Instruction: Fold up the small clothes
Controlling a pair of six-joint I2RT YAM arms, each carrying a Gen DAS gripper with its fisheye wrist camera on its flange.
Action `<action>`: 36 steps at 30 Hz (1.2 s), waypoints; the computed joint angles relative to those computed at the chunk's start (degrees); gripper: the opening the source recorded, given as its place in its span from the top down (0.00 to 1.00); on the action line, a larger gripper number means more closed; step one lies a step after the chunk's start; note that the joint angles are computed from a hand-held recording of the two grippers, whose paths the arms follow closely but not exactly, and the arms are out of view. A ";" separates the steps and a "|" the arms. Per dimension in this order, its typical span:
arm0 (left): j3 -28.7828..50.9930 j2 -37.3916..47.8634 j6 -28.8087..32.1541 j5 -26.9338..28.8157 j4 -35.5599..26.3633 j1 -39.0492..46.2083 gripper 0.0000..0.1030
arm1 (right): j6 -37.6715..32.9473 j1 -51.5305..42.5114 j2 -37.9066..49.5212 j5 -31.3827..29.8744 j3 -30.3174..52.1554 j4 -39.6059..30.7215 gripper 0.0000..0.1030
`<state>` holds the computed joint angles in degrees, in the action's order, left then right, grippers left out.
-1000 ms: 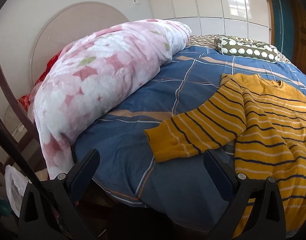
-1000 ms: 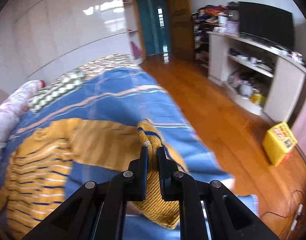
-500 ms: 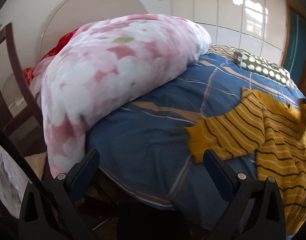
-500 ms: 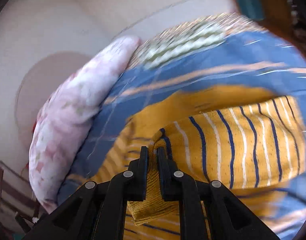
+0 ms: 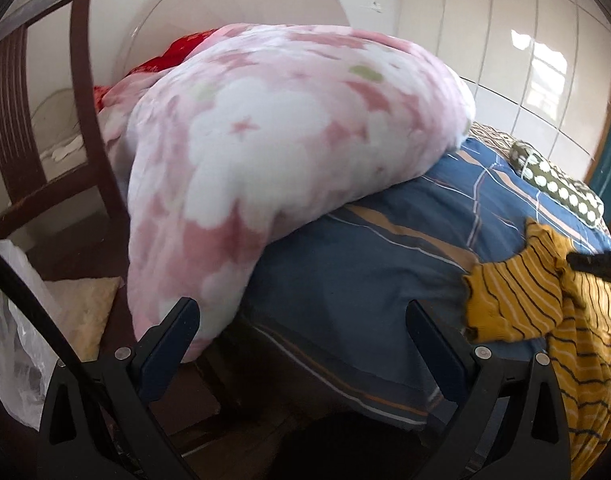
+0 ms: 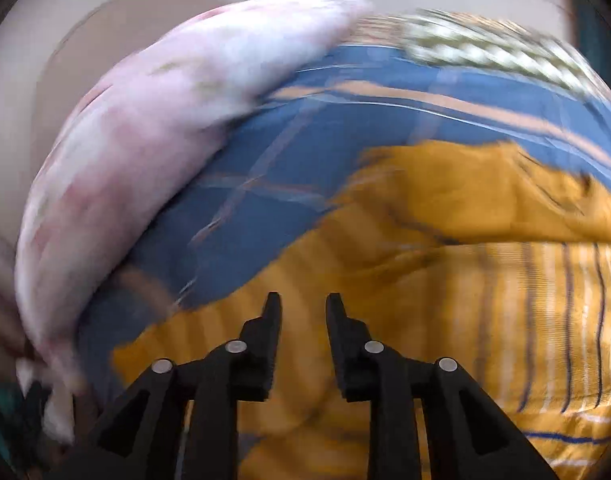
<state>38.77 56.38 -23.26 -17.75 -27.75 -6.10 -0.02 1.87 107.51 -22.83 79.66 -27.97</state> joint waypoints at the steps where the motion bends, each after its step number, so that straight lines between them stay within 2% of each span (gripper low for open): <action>1: -0.25 -0.07 0.13 0.51 0.15 0.63 0.01 | -2.25 1.96 -1.69 -1.20 -2.14 -0.17 0.55; 2: -0.50 -0.17 0.33 1.05 0.24 1.23 0.01 | -3.62 4.03 -2.81 -1.71 -3.78 -0.08 0.49; 5: -1.03 -0.52 0.67 1.51 0.28 1.74 0.01 | -7.21 12.02 -4.59 0.48 -8.75 1.93 0.44; 9: -1.15 -0.53 0.55 1.80 0.13 1.64 0.01 | -11.55 22.15 -1.78 10.38 -11.10 6.26 0.43; 11: -1.22 -0.88 0.30 1.24 -0.18 1.15 0.01 | -11.66 25.72 1.05 18.65 -10.63 9.82 0.43; 12: -1.13 -0.85 0.14 0.96 -0.28 0.87 0.01 | -10.92 26.40 3.36 21.45 -9.10 11.12 0.52; 13: -1.06 -0.87 -0.09 0.48 -0.40 0.46 0.01 | -9.09 26.08 4.52 20.52 -7.38 10.50 0.80; 14: -0.96 -0.84 -0.23 0.16 -0.47 0.15 0.01 | -6.43 25.94 5.60 20.21 -5.18 9.31 0.89; 17: -0.20 -0.51 -0.98 -1.40 -0.86 -1.60 0.01 | -2.55 25.74 4.73 16.92 -1.91 10.07 0.90; 20: 0.95 0.01 -1.36 -2.81 -1.50 -4.02 0.01 | 1.21 23.60 0.15 9.31 -0.49 10.82 0.90; 23: 2.44 1.05 -2.04 -4.65 -2.07 -7.11 0.01 | 5.01 17.79 -5.06 3.88 -0.57 12.51 0.90; 28: 4.69 3.70 -3.69 -7.02 -2.09 -13.46 0.01 | 6.53 -2.89 -11.16 -0.27 -3.12 8.42 0.90; 34: 7.84 9.78 -5.55 -7.04 -0.96 -19.98 0.01 | 4.65 -29.26 -1.77 -1.81 0.15 3.29 0.90; 36: 9.33 12.69 -5.68 -5.78 0.06 -21.69 0.01 | 1.18 -35.39 5.64 -0.56 6.81 -3.14 0.88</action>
